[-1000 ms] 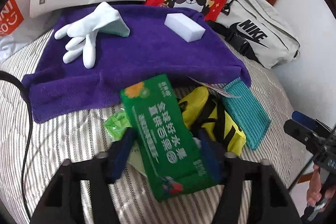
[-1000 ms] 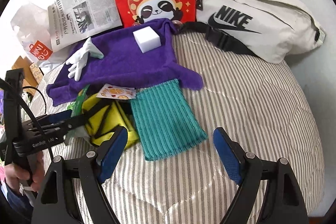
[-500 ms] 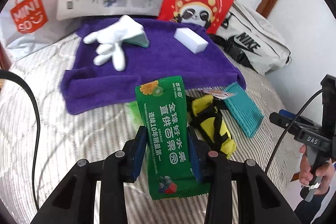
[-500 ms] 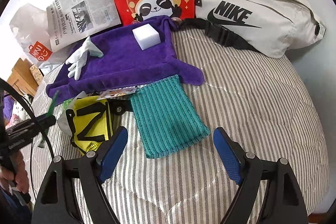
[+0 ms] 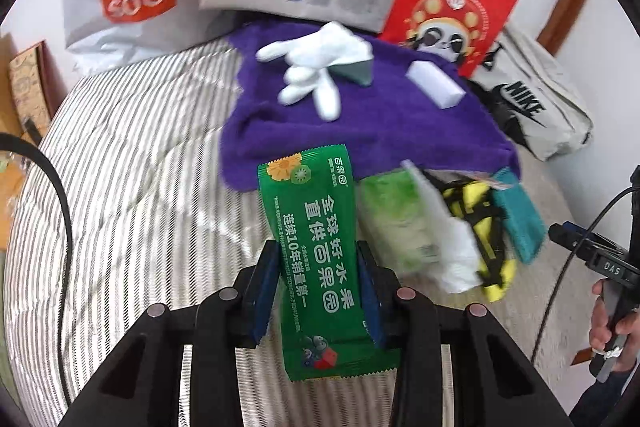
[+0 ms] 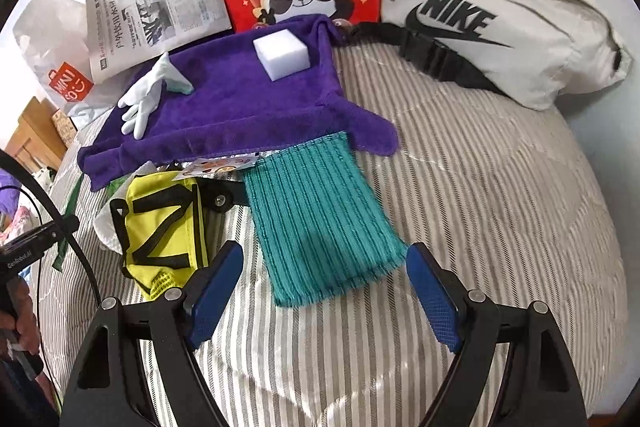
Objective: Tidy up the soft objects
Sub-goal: 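Grasp the teal knit cloth with the right gripper while the left holds the packet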
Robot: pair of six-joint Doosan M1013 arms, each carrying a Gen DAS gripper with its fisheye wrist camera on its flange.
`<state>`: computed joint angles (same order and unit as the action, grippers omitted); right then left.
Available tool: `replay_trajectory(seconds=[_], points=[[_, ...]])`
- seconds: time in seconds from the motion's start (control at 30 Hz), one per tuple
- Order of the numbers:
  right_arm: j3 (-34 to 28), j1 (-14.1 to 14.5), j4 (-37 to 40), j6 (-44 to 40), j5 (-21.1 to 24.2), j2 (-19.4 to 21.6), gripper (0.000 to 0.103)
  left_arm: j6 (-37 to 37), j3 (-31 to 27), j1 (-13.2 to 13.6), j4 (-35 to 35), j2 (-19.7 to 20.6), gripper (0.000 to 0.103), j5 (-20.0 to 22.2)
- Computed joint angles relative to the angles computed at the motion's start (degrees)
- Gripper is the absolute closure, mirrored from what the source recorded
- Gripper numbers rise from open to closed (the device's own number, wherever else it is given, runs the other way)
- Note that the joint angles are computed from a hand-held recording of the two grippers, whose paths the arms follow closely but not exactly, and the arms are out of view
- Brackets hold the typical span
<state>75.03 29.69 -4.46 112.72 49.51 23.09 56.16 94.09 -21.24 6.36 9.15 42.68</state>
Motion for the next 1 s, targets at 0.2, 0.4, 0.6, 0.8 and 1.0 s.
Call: replay_trajectory(seconds=[0.2,0.4,0.6,0.8,1.0], points=[[-0.55,-0.24,2.01,-6.34,-2.33,2.0,0.014,1.16,0.65,0.68,-2.42,0.21,0.067,-0.79],[-2.94,1.07,-7.42,-6.59,-0.78,4.44,0.005,2.85,0.27,0.75,-3.93,0.78,0.067,-0.43],[-4.86,0.31,-5.14,-8.96,0.23,6.2,0.004,3.99,0.1,0.94,-5.04,1.1,0.067,-0.33],[-3.44,-0.6,-2.73,-7.77,-1.65,5.48,0.009,3.64,0.09,0.83,-4.49,1.2,0.067,-0.32],[-1.65,-0.6,-3.25,-6.07,-1.89,3.59,0.009,3.14,0.53,0.52,-3.76,0.68,0.067,-1.44]])
